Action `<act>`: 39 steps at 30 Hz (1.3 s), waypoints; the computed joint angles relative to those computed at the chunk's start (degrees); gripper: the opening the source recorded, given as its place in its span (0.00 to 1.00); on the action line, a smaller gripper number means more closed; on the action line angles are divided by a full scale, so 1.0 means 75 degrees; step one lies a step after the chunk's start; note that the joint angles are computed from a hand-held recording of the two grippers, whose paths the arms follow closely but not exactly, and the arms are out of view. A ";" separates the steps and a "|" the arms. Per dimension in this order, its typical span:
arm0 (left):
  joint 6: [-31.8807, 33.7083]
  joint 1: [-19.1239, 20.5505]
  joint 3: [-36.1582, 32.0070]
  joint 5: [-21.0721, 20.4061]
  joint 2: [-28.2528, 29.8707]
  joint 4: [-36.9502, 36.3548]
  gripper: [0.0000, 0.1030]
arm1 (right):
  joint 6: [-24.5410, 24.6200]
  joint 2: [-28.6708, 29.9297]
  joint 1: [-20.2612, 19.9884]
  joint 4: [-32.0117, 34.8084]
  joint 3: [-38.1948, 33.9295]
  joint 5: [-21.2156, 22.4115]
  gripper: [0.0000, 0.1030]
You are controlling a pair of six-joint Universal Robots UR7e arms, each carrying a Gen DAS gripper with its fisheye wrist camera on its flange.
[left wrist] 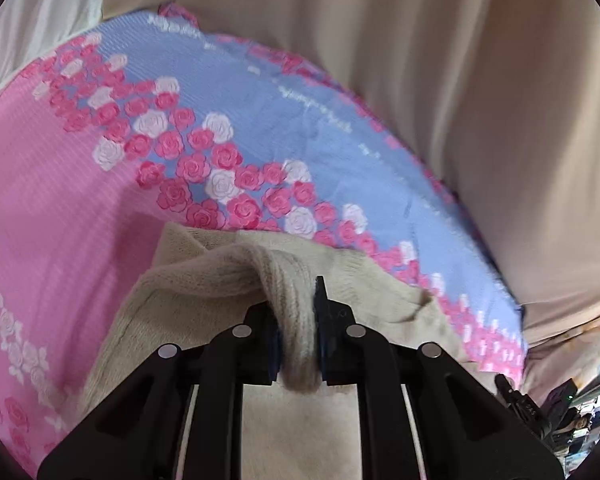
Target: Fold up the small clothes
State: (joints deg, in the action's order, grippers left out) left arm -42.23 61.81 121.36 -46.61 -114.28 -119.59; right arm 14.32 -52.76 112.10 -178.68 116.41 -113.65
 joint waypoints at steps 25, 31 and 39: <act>0.0205 0.0320 -0.0142 0.0423 0.0812 -0.0795 0.40 | 0.0311 0.0136 0.0151 -0.0165 -0.0151 -0.0272 0.17; 0.0222 -0.0069 0.0221 0.1205 0.0307 -0.0411 0.55 | 0.0330 0.0244 0.0079 -0.0232 -0.0078 -0.0203 0.26; -0.0342 -0.0045 0.0287 0.1339 0.0205 0.0461 0.55 | 0.0978 -0.0042 0.0080 -0.0594 0.0123 -0.0267 0.60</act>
